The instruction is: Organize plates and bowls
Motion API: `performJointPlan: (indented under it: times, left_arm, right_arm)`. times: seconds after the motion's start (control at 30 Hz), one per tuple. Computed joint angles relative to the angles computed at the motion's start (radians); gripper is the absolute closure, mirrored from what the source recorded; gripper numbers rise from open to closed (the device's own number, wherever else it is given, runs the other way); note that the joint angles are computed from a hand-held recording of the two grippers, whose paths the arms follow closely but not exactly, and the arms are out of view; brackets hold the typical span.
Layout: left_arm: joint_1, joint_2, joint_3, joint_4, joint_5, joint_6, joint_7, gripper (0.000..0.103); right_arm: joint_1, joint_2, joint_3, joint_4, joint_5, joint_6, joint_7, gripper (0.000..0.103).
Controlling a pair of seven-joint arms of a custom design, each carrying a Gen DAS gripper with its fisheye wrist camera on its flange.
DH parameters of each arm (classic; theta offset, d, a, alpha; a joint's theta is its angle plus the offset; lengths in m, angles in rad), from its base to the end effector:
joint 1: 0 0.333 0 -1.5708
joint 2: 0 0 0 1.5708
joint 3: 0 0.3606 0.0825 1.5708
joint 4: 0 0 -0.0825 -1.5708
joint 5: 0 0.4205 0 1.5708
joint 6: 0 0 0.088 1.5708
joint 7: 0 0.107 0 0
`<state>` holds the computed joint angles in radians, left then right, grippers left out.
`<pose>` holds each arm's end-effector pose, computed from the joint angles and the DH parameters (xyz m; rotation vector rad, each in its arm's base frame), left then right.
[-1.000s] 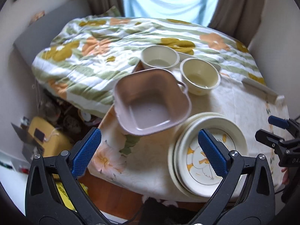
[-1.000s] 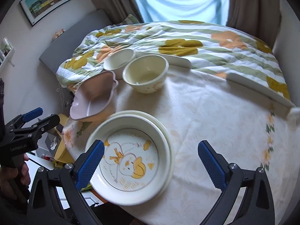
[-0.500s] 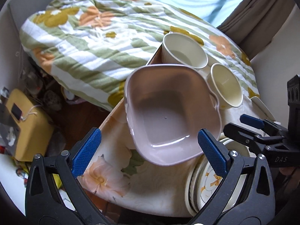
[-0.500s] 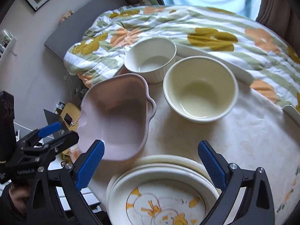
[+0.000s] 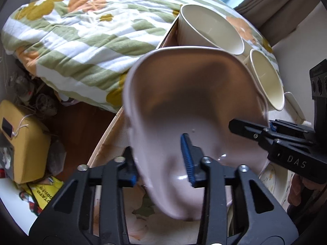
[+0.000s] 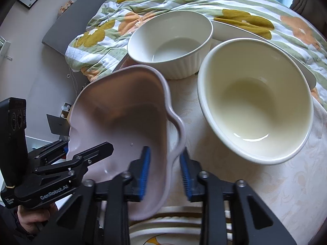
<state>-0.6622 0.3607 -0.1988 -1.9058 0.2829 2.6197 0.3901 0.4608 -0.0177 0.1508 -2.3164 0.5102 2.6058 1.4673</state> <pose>0.4591 -0.5269 0.3694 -2.2924 2.0219 -0.5883 0.4638 0.3129 0.3994 -2.1971 1.5970 0.1730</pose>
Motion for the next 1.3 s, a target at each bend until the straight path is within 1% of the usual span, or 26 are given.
performJointPlan:
  times: [0.07,0.13,0.27,0.37,0.47,0.6,0.73,0.83,0.93,1.07,1.1,1.2,1.3]
  left_arm:
    - [0.005,0.001,-0.001,-0.001,-0.004,0.003,0.01,0.082]
    - [0.006,-0.002,-0.001,-0.002,-0.003,-0.001,0.018,0.082]
    - [-0.005,-0.009,0.006,0.012,0.028,-0.034,0.016,0.082]
    - [-0.015,-0.025,0.009,0.015,0.065,-0.058,-0.002,0.082]
    - [-0.03,-0.045,0.008,0.025,0.12,-0.097,-0.04,0.082]
    - [-0.045,-0.072,-0.015,0.055,0.181,-0.168,-0.079,0.082]
    - [-0.088,-0.066,-0.05,0.144,0.254,-0.279,-0.103,0.082]
    - [-0.136,-0.034,-0.072,0.235,0.295,-0.357,-0.118,0.082]
    - [-0.182,0.015,-0.082,0.329,0.311,-0.39,-0.12,0.082]
    - [-0.264,0.135,-0.078,0.514,0.313,-0.411,-0.06,0.082]
    - [-0.287,0.166,-0.072,0.561,0.308,-0.414,-0.046,0.082]
    - [-0.357,0.279,-0.052,0.729,0.291,-0.426,0.009,0.082]
    - [-0.416,0.418,-0.039,0.94,0.248,-0.454,0.088,0.082]
  right_arm:
    - [0.001,0.001,0.002,-0.002,-0.02,0.011,0.017,0.088]
    - [0.001,0.003,0.001,-0.001,-0.012,0.01,0.018,0.089]
    - [0.002,-0.002,0.003,-0.003,-0.012,0.011,0.03,0.089]
    - [0.009,-0.026,0.003,-0.02,0.006,0.027,0.021,0.089]
    - [0.024,-0.071,-0.004,-0.051,0.037,0.049,-0.01,0.089]
    - [0.054,-0.165,-0.028,-0.111,0.066,0.082,-0.028,0.089]
    - [0.087,-0.324,-0.071,-0.217,0.057,0.107,-0.008,0.089]
    - [0.09,-0.462,-0.097,-0.305,-0.006,0.104,0.034,0.089]
    - [0.071,-0.631,-0.123,-0.408,-0.072,0.08,0.095,0.089]
    - [-0.022,-0.878,-0.137,-0.527,-0.191,-0.031,0.197,0.089]
    - [-0.041,-0.924,-0.142,-0.544,-0.216,-0.059,0.219,0.089]
    - [-0.113,-1.088,-0.171,-0.6,-0.299,-0.166,0.274,0.089]
    - [-0.175,-1.212,-0.202,-0.635,-0.376,-0.266,0.319,0.089]
